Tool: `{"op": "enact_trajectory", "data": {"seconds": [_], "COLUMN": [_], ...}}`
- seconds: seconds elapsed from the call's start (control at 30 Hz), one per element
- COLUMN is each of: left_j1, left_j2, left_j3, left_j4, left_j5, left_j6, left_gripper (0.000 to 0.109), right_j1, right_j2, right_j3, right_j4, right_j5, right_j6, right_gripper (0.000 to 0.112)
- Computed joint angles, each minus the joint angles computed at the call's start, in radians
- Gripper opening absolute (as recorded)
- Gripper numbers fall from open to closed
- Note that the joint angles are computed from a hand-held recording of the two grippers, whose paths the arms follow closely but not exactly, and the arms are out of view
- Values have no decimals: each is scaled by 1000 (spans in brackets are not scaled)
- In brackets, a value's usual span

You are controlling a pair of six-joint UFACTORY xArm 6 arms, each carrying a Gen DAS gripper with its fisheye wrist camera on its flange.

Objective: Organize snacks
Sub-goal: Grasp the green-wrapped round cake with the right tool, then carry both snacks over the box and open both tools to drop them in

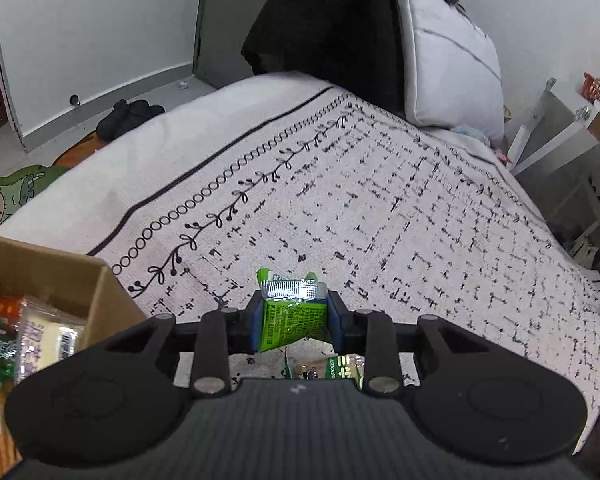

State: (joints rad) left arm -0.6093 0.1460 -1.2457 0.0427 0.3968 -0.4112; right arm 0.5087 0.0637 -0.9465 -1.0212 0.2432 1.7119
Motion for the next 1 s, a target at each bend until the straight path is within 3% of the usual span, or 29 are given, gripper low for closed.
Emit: {"op": "enact_trajectory", "data": {"seconds": [0.17,0.23,0.27,0.33,0.53,1.0], "left_j1": [14,19,22,28,54,140], "left_j2": [-68,-109,-130,-170,-287,-476], "left_j3": [63,104,124,157,246,375], "left_j4": [-25,-45,-50,-63,-108,-194], "left_j5": [-11,-22,-27,-29,-39,-42], "left_j6": [-16,-13,-12,-15,-17,-1], "left_gripper": [31,31,31,31,31,31], "right_j1": [54,75,81,77,101,180], "right_j2": [35,48,49,43,20,-51], "right_j3": [-52,-71,-75,-68,-70,-94], "right_j4": [16,22,20,48,109,90], "right_j5": [117,161,174,153,215,334], "right_j6": [-96,-142,-153,-174,-207,-176], "right_gripper": [85,66,65,49,45,44]}}
